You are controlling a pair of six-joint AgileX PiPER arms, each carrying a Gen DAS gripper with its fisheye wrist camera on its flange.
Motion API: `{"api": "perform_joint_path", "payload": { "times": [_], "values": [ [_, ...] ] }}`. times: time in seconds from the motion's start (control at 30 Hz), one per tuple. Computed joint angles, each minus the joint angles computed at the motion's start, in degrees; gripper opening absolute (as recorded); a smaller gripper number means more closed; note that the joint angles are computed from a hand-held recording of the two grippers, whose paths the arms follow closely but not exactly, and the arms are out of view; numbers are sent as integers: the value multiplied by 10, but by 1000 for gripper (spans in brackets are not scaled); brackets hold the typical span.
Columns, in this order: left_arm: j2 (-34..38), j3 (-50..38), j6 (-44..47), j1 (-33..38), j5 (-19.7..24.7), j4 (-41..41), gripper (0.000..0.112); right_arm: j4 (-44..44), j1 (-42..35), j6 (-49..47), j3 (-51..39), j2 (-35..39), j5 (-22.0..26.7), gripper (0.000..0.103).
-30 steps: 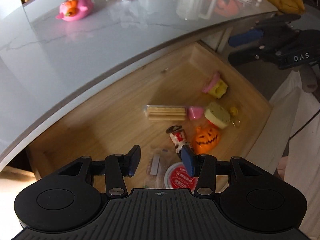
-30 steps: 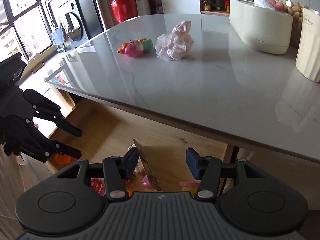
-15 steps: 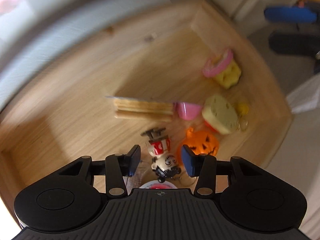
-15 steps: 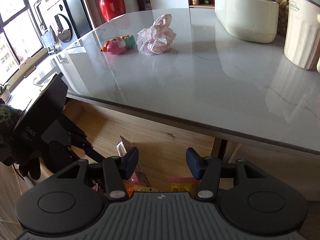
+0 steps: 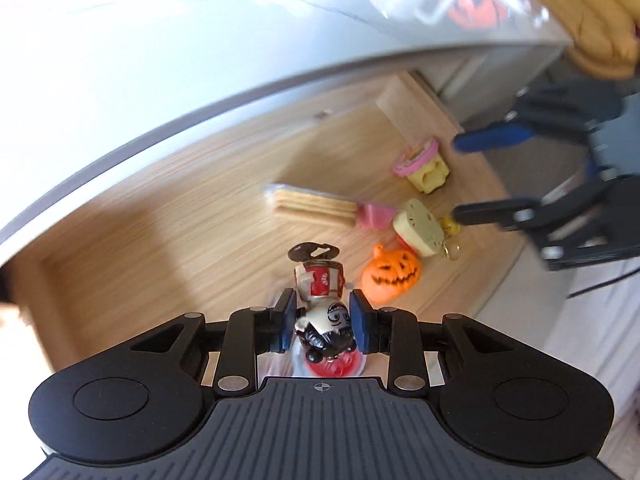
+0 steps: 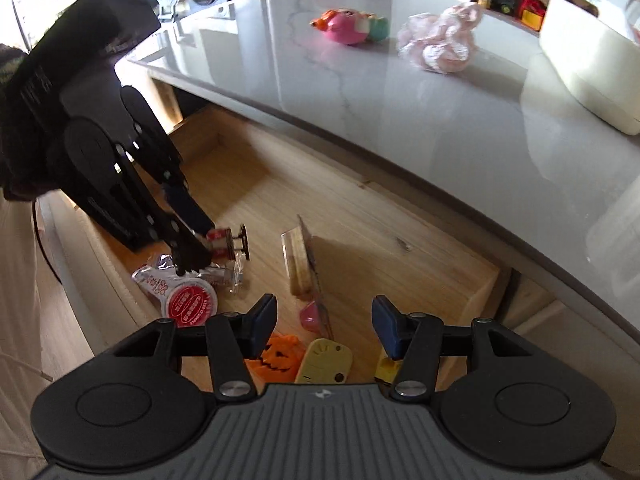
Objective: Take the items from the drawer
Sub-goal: 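Grasp the pirate figure in the drawer with the left tool, then carry the pirate to the countertop with the left tool while the right tool places the wooden sticks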
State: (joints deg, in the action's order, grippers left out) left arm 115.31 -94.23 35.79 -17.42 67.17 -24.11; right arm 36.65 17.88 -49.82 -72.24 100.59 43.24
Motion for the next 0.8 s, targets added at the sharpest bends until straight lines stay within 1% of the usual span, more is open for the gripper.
{"api": "perform_joint_path", "payload": {
  "times": [0.07,0.1,0.13,0.23,0.3,0.4,0.47,0.5,0.53,0.57,0.6,0.63,0.7,0.73,0.8],
  "values": [
    [-24,34,8,25,-18,-5,32,-47,33,23,-28,20,-2,53],
    [-24,35,1,31,-24,-1,32,-68,48,34,-46,34,-1,53],
    [-28,47,-3,39,-33,-3,32,-88,62,46,-69,52,5,53],
    [-20,60,5,60,-40,-35,32,-155,102,113,-138,108,26,52],
    [-15,62,15,66,-50,-32,32,-206,127,159,-184,146,43,52],
    [-31,79,42,72,-60,-31,32,-269,155,204,-233,187,63,52],
    [-41,98,68,78,-72,-36,32,-291,167,224,-260,210,81,52],
    [-45,112,76,75,-87,-38,32,-301,172,236,-271,221,86,50],
    [-47,118,78,76,-93,-37,32,-313,177,255,-283,234,94,49],
    [-45,125,77,74,-105,-37,32,-320,180,268,-298,247,108,41],
    [-46,129,77,74,-111,-35,32,-323,181,275,-311,259,122,30],
    [-48,132,77,74,-114,-34,32,-333,184,283,-317,264,130,23],
    [-51,136,86,76,-118,-42,32,-328,181,278,-322,258,147,23],
    [-51,137,91,77,-117,-47,32,-322,178,273,-315,246,147,23],
    [-50,138,105,79,-111,-63,32,-322,173,267,-270,192,121,22]
  ]
}}
